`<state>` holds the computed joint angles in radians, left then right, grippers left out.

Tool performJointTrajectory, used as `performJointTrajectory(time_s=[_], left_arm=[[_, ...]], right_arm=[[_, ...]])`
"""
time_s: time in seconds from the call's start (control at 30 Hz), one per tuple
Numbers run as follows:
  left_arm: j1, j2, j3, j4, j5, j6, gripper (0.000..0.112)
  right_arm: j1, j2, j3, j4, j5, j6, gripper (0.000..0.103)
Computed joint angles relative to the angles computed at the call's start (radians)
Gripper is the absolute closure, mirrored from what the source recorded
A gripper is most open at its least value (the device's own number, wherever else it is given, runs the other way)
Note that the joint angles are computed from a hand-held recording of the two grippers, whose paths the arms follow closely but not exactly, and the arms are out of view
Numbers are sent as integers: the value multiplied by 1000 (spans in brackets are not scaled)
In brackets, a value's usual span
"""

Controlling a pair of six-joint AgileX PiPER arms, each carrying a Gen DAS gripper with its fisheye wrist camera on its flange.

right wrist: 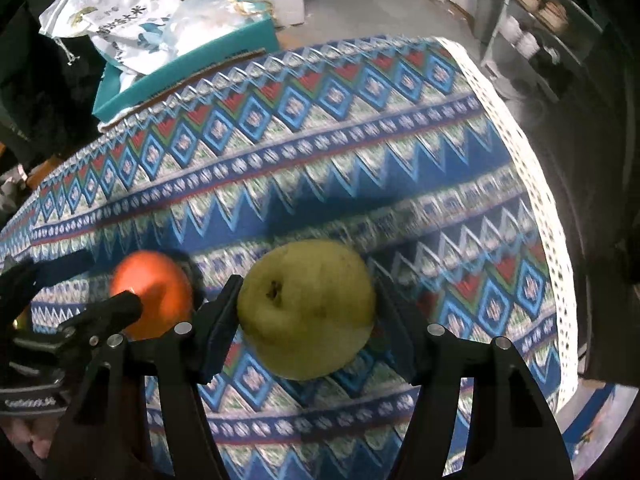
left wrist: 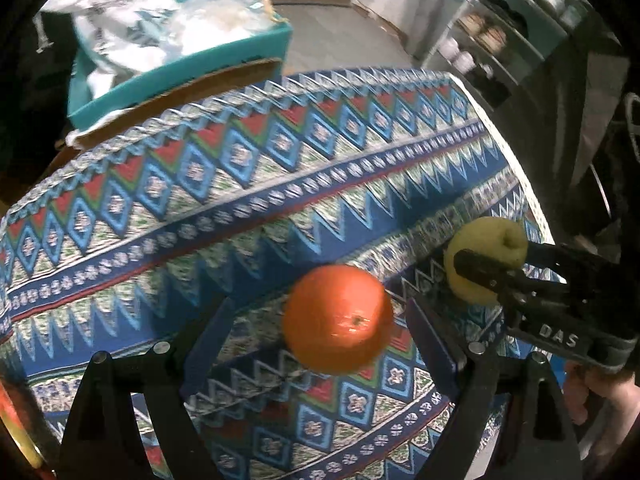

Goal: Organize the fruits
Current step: 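Close the left tool on the small orange while the right tool grasps the green pear, then lift and carry the orange in the left tool while the right tool carries the pear toward the bowl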

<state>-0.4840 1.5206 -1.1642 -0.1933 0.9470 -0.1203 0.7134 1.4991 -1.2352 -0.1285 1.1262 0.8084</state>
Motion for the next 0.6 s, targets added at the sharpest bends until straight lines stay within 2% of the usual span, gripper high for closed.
performJointTrajectory(time_s=[0.2,0.4,0.47,0.57,0.6], left_arm=[[-73,51,1,65,-11,-58,23],[-88,94,10,76,-21,-98,23],[-88,99,17,69,-31,-88,27],[-97,87,35,62,-52,-58,43],[-110,86,32,77,-46,-61,42]], right_arm=[[1,-71,70,4,-5,27,38],[0,-81,71,0,-13,31,38],[3,-76,64,0,-15,26,38],[9,-71,58,-2,-19,22,38],[11,-70,57,-2,-20,21,38]])
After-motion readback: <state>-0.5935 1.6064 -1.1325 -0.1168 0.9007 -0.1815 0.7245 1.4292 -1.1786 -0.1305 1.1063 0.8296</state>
